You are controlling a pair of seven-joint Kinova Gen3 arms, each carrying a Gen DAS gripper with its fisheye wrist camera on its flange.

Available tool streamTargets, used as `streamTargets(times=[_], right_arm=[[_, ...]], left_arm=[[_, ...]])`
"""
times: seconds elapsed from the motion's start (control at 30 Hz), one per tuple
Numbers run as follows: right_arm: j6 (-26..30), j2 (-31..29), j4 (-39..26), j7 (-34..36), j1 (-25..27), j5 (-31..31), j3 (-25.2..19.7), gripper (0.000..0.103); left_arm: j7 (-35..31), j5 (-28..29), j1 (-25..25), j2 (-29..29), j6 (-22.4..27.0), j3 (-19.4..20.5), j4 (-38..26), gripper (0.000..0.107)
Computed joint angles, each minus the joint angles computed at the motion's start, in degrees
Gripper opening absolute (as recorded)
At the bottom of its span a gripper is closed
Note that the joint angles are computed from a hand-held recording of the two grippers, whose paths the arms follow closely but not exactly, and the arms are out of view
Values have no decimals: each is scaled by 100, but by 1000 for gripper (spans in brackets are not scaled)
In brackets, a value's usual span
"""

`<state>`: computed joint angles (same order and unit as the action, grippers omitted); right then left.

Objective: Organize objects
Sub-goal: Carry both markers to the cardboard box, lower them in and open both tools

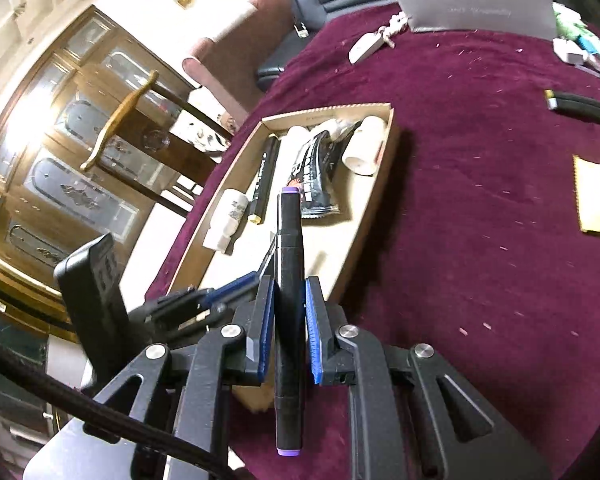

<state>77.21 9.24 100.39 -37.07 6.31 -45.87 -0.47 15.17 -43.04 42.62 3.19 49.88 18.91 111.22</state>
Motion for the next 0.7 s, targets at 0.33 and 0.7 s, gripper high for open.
streamTargets(times=[0.33,0.7], right_arm=[[-1287,87,115,-1249,-887,698,-386,13],[-1670,56,158,-1666,-1156,1053,-490,13]], left_arm=[[199,-98,-6,99,-217,-94,143,11],[1000,-596,212,-225,236,246,313,22]])
